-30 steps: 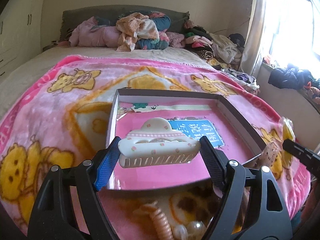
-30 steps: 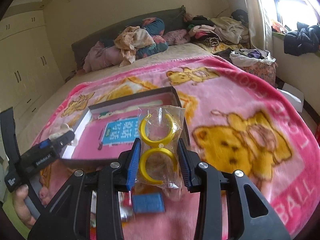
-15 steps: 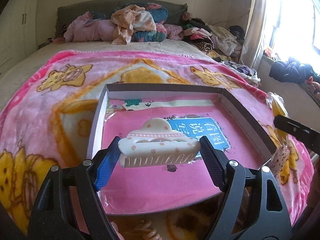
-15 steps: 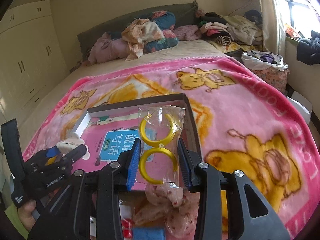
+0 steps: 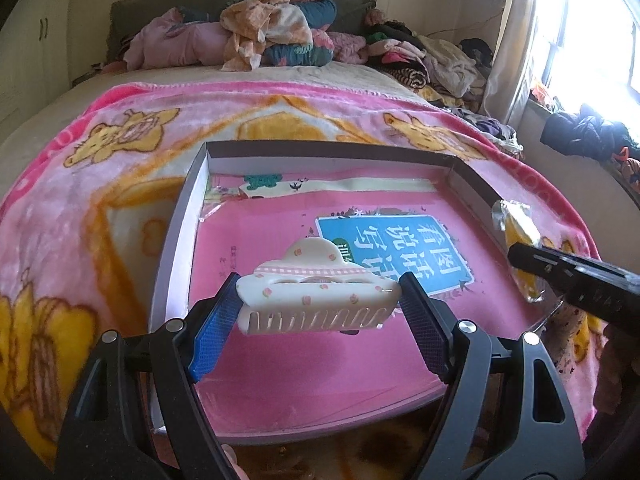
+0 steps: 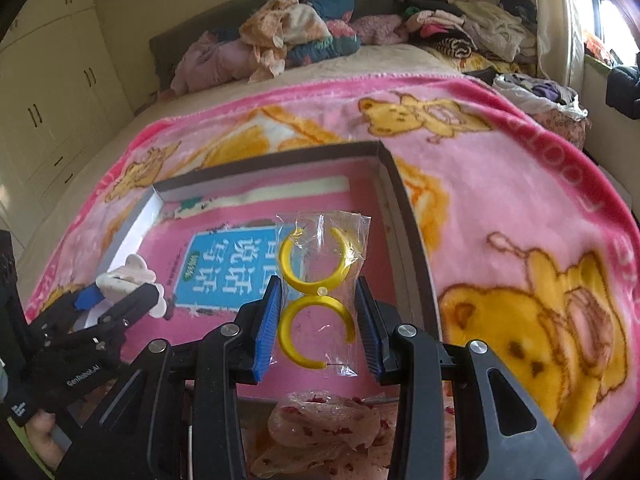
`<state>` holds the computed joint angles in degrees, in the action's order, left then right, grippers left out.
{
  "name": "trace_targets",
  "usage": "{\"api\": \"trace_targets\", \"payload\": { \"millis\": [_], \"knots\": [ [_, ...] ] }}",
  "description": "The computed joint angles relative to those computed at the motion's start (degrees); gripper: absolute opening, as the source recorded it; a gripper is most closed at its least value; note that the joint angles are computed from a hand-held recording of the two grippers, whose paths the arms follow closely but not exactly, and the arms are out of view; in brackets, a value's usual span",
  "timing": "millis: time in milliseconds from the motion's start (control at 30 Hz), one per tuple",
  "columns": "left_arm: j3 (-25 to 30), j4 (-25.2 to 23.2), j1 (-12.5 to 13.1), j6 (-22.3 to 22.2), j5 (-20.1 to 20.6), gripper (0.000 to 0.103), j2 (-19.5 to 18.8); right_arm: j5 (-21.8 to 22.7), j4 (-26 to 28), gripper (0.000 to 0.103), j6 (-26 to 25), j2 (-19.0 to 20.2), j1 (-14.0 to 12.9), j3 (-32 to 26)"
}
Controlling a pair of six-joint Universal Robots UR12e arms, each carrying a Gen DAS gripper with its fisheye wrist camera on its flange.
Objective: Organize jewelry
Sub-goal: 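Carry the clip with left tool over the pink tray while right tool carries the rings there, then open left tool to drop the clip in the tray while right tool releases the rings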
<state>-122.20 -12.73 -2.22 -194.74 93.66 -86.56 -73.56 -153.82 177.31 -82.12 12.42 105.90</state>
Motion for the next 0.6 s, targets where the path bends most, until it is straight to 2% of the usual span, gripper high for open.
{"api": "trace_targets", "payload": {
  "millis": [333,600],
  "knots": [
    [-0.05,-0.06,0.07,-0.08,-0.14,0.07,-0.02,0.37,-0.35,0.04,-0.82,-0.08,-0.04,1.01],
    [-0.28,0.35,-0.16,-0.59,0.13,0.07,0.2,3.14,-4.71,0.059,0.18,-1.98,-1.07,3.55]
  ]
}}
